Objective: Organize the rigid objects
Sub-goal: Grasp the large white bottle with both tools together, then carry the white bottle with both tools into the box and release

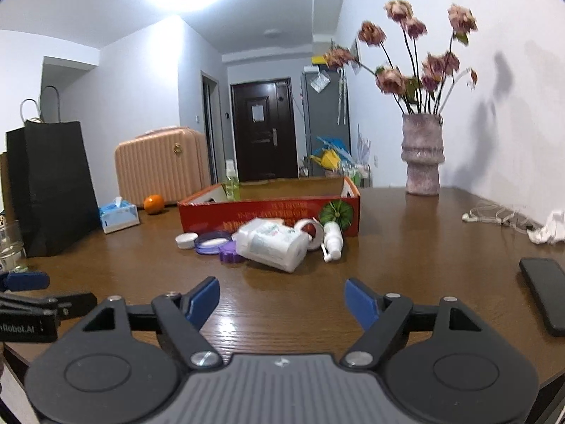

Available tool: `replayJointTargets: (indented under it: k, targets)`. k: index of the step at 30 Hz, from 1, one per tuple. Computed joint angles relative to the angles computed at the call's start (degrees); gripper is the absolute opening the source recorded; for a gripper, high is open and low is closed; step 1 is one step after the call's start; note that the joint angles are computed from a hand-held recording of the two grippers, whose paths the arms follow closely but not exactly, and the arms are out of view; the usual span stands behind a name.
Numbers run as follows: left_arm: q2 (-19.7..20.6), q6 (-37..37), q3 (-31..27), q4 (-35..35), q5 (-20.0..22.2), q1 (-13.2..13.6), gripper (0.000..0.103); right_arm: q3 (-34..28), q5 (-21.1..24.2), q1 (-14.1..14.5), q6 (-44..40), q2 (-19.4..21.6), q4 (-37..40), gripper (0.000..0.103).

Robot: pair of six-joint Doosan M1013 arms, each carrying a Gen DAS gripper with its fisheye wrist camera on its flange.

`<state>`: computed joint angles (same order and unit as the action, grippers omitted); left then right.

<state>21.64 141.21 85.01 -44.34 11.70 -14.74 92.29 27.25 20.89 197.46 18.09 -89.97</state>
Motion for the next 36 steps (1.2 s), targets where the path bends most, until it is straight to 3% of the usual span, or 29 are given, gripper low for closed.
replayJointTargets:
  k: [2, 5, 7, 10, 13, 16, 18, 20, 24, 28, 33, 36]
  targets:
    - [1.06, -1.73, -1.83, 1.94, 1.99, -0.13, 0.097, -0.95, -0.87, -0.72, -1.99, 0.62, 2.94, 0.077]
    - [3.59, -1.18, -6.44, 0.9, 5.99, -0.3, 0.091, -3.23, -4.05, -2.43, -7.57, 1.84, 10.0, 0.064]
    - [5.82, 1.29, -10.52, -2.29, 10.74, -0.1, 0.084, -5.37, -6.3, -3.79, -13.04, 3.0, 17.37, 0.055]
    - [9.86, -1.38, -18.04, -2.4, 18.41, -0.18, 0.073, -8.58, -10.31, -6.11, -21.0, 4.92, 29.73, 0.047]
    - [14.99, -6.35, -27.07, -0.66, 24.95, -0.69, 0.068, -12.05, -13.47, -8.27, -32.33, 7.21, 45.11, 0.044]
    - [20.36, -17.27, -36.55, 6.55, 29.95, -1.62, 0.058, -15.98, -13.97, -10.07, -47.3, 9.74, 63.79, 0.035]
    - [24.23, -23.36, -43.55, 8.64, 35.96, -1.58, 0.047, -18.07, -13.81, -11.0, -56.12, 11.25, 75.15, 0.025]
    - [27.62, -27.0, -49.61, 7.4, 42.57, -1.07, 0.045, -19.02, -14.29, -11.75, -64.64, 12.18, 85.99, 0.023]
    - [28.42, -29.29, -50.86, 7.66, 43.58, -1.1, 0.041, -18.92, -15.52, -12.65, -72.89, 12.6, 96.66, 0.022]
    - [26.84, -29.37, -48.45, 7.03, 43.49, -1.06, 0.037, -17.82, -15.5, -12.87, -75.64, 11.61, 99.6, 0.02]
    - [20.82, -24.93, -38.26, 2.95, 40.34, -0.46, 0.036, -13.54, -17.19, -11.99, -77.53, 8.0, 99.59, 0.02]
    - [17.38, -23.03, -32.29, 0.84, 39.37, 0.07, 0.036, -10.76, -16.42, -11.46, -84.76, 5.77, 105.56, 0.02]
